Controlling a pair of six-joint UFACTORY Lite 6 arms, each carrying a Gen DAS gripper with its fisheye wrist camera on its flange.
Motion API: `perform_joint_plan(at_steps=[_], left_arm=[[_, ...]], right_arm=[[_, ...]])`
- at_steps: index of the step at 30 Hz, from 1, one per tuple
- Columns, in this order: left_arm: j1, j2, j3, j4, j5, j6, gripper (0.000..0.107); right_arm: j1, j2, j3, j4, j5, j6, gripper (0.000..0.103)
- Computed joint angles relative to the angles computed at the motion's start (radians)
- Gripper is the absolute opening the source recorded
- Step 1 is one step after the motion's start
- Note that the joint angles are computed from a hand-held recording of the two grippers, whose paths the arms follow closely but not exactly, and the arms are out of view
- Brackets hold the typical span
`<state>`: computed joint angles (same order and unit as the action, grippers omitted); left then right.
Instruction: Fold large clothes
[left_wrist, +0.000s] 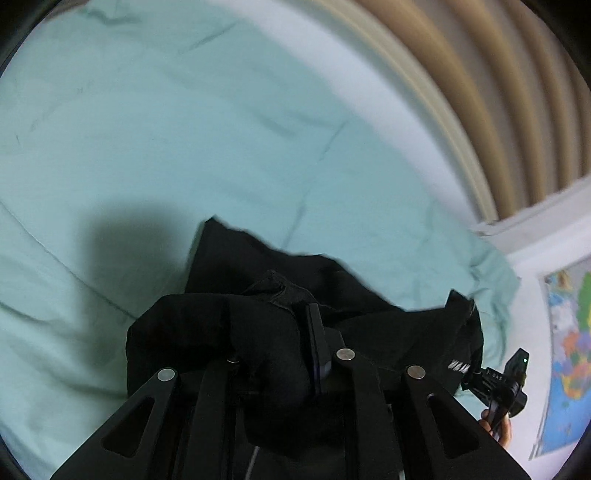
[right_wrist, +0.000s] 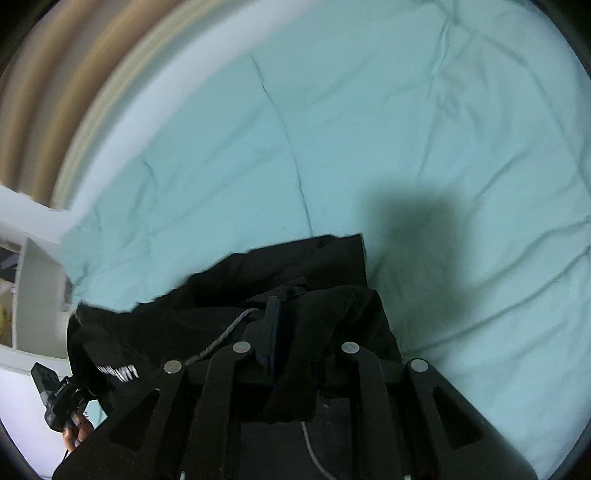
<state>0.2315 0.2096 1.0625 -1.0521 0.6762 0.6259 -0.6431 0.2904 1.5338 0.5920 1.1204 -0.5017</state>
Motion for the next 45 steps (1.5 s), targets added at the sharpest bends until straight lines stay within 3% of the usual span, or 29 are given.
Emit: perform_joint_plan(at_steps=[7, 14, 17, 23, 26, 29, 31, 33, 35, 38, 40, 42, 45], left_arm=[[-0.048, 0.182, 0.051, -0.053, -0.065, 0.065, 0.019], [-0.003, 0.131, 0.03, -0.052, 0.023, 0.177, 0.021], [0.051, 0.075, 0.017, -0.037, 0.116, 0.21, 0.022], [0.3, -0.017, 0.004, -0.097, 0.525, 0.313, 0.023], [0.303, -0.108, -0.001, -0.037, 0.571, 0.296, 0.023], [0.316, -0.171, 0.002, 0.002, 0.644, 0.293, 0.024], [0.328, -0.182, 0.011, 0.013, 0.688, 0.287, 0.026], [0.34, -0.174, 0.038, 0.056, 0.719, 0.269, 0.028], [0.343, -0.172, 0.063, 0.096, 0.727, 0.242, 0.029], [0.363, -0.212, 0.048, 0.147, 0.747, 0.241, 0.037], [0.392, -0.252, 0.03, 0.165, 0.752, 0.258, 0.061], [0.423, -0.288, 0.018, 0.175, 0.744, 0.267, 0.068], [0.424, -0.3, 0.013, 0.197, 0.702, 0.25, 0.071]], right_arm=[[0.1, 0.142, -0.006, -0.05, -0.13, 0.012, 0.022], [0.07, 0.153, 0.019, -0.034, -0.09, -0.013, 0.022], [0.047, 0.118, 0.029, -0.041, -0.056, -0.025, 0.022], [-0.109, 0.109, 0.159, 0.072, 0.183, -0.068, 0.027], [-0.174, 0.097, 0.207, 0.109, 0.288, -0.083, 0.028], [-0.226, 0.072, 0.217, 0.146, 0.361, -0.088, 0.039], [-0.269, 0.05, 0.212, 0.169, 0.379, -0.094, 0.065], [-0.315, 0.031, 0.224, 0.167, 0.363, -0.1, 0.079], [-0.358, 0.03, 0.246, 0.172, 0.375, -0.112, 0.08], [-0.386, 0.011, 0.235, 0.174, 0.393, -0.137, 0.08], [-0.371, -0.041, 0.164, 0.144, 0.358, -0.163, 0.08], [-0.348, -0.085, 0.1, 0.111, 0.32, -0.182, 0.08], [-0.297, -0.124, 0.007, 0.079, 0.249, -0.212, 0.08]])
